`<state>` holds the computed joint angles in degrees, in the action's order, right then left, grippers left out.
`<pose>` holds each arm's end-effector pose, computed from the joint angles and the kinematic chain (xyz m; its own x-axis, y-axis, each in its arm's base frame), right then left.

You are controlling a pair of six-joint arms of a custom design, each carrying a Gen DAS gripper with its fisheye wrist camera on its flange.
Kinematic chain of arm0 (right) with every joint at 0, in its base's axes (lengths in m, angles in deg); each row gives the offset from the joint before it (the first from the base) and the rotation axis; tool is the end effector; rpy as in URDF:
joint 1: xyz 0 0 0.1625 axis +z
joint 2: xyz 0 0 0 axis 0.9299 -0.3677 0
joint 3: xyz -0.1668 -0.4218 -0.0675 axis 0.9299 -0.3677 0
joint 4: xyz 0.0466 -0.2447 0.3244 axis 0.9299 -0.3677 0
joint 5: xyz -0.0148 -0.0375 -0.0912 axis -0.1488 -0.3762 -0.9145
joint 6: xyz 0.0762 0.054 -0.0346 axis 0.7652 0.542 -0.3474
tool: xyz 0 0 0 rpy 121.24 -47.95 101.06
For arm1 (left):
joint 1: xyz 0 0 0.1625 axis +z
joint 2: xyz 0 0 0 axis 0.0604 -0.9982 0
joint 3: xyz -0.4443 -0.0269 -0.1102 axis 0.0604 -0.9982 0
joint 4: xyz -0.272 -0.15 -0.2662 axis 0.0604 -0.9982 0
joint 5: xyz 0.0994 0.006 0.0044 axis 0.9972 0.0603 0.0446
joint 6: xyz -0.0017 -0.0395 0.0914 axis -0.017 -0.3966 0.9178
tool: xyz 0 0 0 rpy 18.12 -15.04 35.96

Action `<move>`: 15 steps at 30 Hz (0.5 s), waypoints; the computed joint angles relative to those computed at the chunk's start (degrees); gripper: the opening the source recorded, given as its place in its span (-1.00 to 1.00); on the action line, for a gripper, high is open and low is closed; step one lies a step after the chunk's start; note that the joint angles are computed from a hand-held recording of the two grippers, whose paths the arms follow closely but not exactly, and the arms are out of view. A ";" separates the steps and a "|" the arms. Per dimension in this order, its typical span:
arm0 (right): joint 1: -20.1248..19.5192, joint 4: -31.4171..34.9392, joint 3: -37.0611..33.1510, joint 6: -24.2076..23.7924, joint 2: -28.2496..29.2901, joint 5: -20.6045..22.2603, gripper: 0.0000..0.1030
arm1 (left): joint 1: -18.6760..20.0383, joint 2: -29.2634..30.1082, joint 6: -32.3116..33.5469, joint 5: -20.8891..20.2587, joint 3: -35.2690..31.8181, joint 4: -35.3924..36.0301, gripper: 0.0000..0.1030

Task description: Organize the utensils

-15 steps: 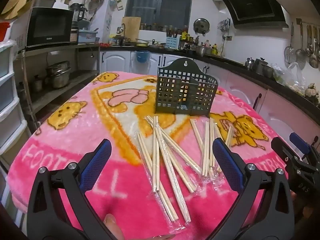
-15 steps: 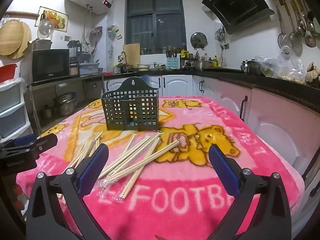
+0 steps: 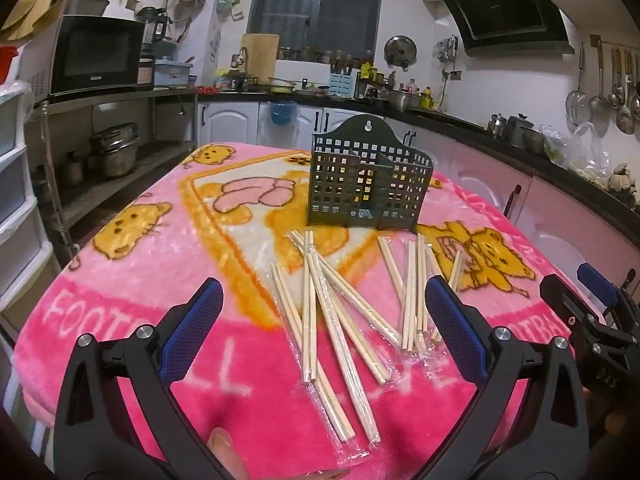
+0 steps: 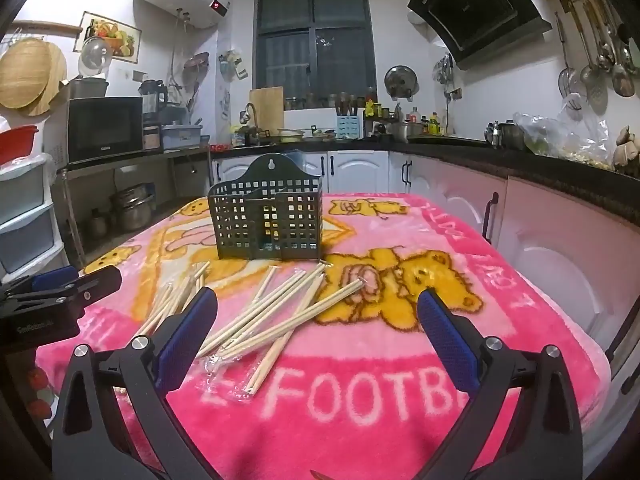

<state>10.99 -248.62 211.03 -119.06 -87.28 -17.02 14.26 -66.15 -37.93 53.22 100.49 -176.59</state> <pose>0.0853 -0.3987 0.2922 -0.6612 -0.4254 0.6180 -0.7458 0.2827 -0.6033 -0.3331 -0.3481 0.0648 -0.7577 -0.2573 -0.5998 0.4820 0.3991 -0.7800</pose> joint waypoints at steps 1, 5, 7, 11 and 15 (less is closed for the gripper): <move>0.21 -0.96 0.17 -0.36 0.45 0.22 0.88 | -0.01 0.05 0.41 0.00 0.10 -0.57 0.82; 0.17 -0.75 0.29 -0.51 0.16 0.43 0.88 | 0.01 1.48 0.18 0.25 -0.82 -0.79 0.82; 0.20 -1.18 0.40 -0.51 0.28 0.37 0.88 | 0.00 1.61 0.46 0.26 -0.82 -1.23 0.82; 0.22 -0.83 0.26 -0.32 -0.06 0.66 0.88 | -0.01 1.49 0.53 0.39 -0.80 -1.14 0.82; 0.49 -0.58 -0.02 -0.01 -0.30 0.43 0.88 | -0.48 0.54 1.05 0.65 -0.25 -1.40 0.82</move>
